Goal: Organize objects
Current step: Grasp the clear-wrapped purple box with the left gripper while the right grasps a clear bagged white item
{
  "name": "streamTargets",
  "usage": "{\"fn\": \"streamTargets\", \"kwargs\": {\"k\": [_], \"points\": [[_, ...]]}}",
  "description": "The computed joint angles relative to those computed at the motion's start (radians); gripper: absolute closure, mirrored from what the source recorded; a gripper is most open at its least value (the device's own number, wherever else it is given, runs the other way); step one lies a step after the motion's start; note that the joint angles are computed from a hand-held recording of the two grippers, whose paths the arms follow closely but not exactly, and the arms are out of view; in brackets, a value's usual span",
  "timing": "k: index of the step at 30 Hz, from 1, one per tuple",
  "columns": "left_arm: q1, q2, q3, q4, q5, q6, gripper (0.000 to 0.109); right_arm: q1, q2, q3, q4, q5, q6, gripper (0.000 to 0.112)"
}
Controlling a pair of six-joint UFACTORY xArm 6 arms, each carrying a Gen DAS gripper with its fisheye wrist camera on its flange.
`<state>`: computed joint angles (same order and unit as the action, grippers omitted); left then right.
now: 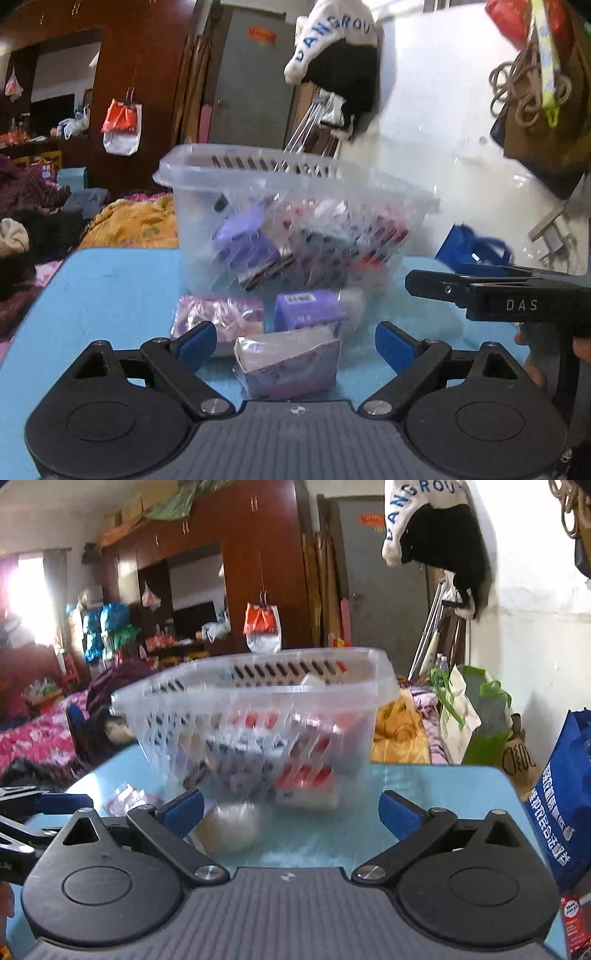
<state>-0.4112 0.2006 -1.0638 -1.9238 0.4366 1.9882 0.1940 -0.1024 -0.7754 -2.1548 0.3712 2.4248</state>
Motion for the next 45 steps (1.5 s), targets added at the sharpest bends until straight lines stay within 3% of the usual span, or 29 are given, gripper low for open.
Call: {"fn": "streamTargets", "kwargs": {"k": [4,7,12,15,21,25,31,34,36,41,45], "points": [[-0.034,0.041,-0.038,0.046,-0.084,-0.068,0.016,-0.018,0.031,-0.026,0.079,-0.031,-0.059,0.009],[-0.05,0.065,-0.054,0.062,-0.131,-0.079,0.029,-0.028,0.053,-0.039,0.16,-0.049,-0.131,0.009],[-0.001,0.051,-0.024,0.067,-0.077,-0.08,0.035,-0.02,0.097,-0.068,0.25,-0.048,-0.24,0.01],[0.03,0.045,-0.013,0.083,-0.041,-0.088,0.035,-0.019,0.135,-0.111,0.227,-0.085,-0.238,0.013],[0.062,0.062,-0.029,0.116,-0.001,-0.143,0.03,0.009,0.221,-0.187,0.453,-0.091,-0.534,0.024],[0.061,0.067,-0.032,0.126,0.007,-0.151,0.029,0.014,0.244,-0.201,0.496,-0.098,-0.591,0.029],[0.05,0.067,-0.032,0.11,-0.007,-0.128,0.029,-0.022,0.262,-0.218,0.5,-0.155,-0.567,0.032],[0.053,0.067,-0.031,0.111,-0.003,-0.13,0.029,-0.025,0.257,-0.216,0.451,-0.163,-0.508,0.04],[0.057,0.067,-0.03,0.119,0.009,-0.14,0.029,-0.029,0.251,-0.218,0.364,-0.188,-0.418,0.052],[0.064,0.062,-0.022,0.098,0.032,-0.116,0.036,0.01,0.206,-0.166,0.32,-0.103,-0.388,0.055],[0.077,0.04,0.005,0.025,0.082,-0.008,0.036,0.024,0.134,-0.099,0.154,-0.073,-0.191,0.055]]}}
